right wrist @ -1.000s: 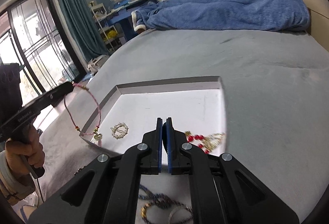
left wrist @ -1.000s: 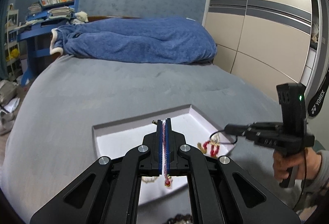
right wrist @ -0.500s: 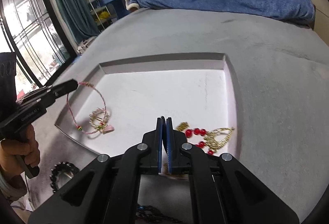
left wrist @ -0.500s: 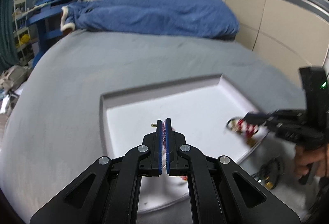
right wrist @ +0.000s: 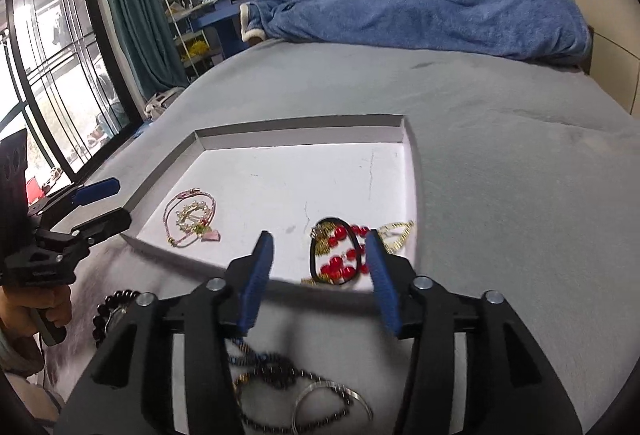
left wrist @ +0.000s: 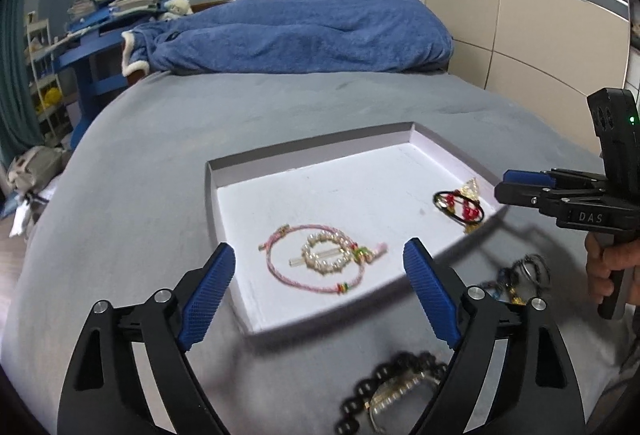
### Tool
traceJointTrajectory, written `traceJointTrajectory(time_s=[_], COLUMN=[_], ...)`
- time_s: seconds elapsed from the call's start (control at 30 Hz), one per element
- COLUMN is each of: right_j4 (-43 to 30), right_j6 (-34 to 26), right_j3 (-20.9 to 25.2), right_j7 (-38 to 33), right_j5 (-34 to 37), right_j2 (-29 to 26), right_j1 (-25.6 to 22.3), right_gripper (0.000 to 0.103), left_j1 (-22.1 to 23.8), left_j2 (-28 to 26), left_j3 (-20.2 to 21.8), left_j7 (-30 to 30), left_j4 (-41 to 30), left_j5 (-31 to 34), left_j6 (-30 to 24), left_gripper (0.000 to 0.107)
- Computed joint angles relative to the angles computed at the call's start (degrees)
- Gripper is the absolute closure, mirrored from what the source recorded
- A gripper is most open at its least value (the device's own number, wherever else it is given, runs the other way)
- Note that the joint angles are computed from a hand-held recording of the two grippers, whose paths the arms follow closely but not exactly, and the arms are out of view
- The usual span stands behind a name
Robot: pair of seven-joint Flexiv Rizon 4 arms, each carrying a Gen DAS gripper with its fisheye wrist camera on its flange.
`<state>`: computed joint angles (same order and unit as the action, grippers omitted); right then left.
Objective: Organize jewelry
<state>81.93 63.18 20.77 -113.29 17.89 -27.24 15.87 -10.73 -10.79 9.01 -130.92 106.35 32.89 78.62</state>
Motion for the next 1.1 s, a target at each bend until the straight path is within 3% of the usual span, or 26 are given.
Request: traceJointTrajectory(time_s=[0.17,0.6,0.87,1.1], right_j4=[4.1,13.4,16.7,19.2], right_j6=[2.8,2.9,3.1,2.5], right_j3=[1.2,-0.4,-0.9,-2.4], right_j7=[-2.7,-5.8,-6.8,-6.7], right_j5=[3.0,8.0,8.4,4.4], right_j2=[2.9,9.0,11.1,12.1], right_j1=[-2.3,-4.5,-3.8,-1.4], right_gripper=[0.04,0.034,0.032,0.032], left_j1=[-1.3,1.1,1.6,1.1], left_j2=[2.2,6.1,6.2,5.6], left_j3=[0.0,-4.1,-5.9,-6.3], left_j7=[-3.3,-4.2,0.5,4.4], left_j4=[2.1,8.9,10.1,10.7], left_j5=[3.4,4.8,2.1,-0.8], left_j6=[-0.5,-0.3,-0.2,-0.2], left_gripper=[0.018,0.014,0.014,0.014])
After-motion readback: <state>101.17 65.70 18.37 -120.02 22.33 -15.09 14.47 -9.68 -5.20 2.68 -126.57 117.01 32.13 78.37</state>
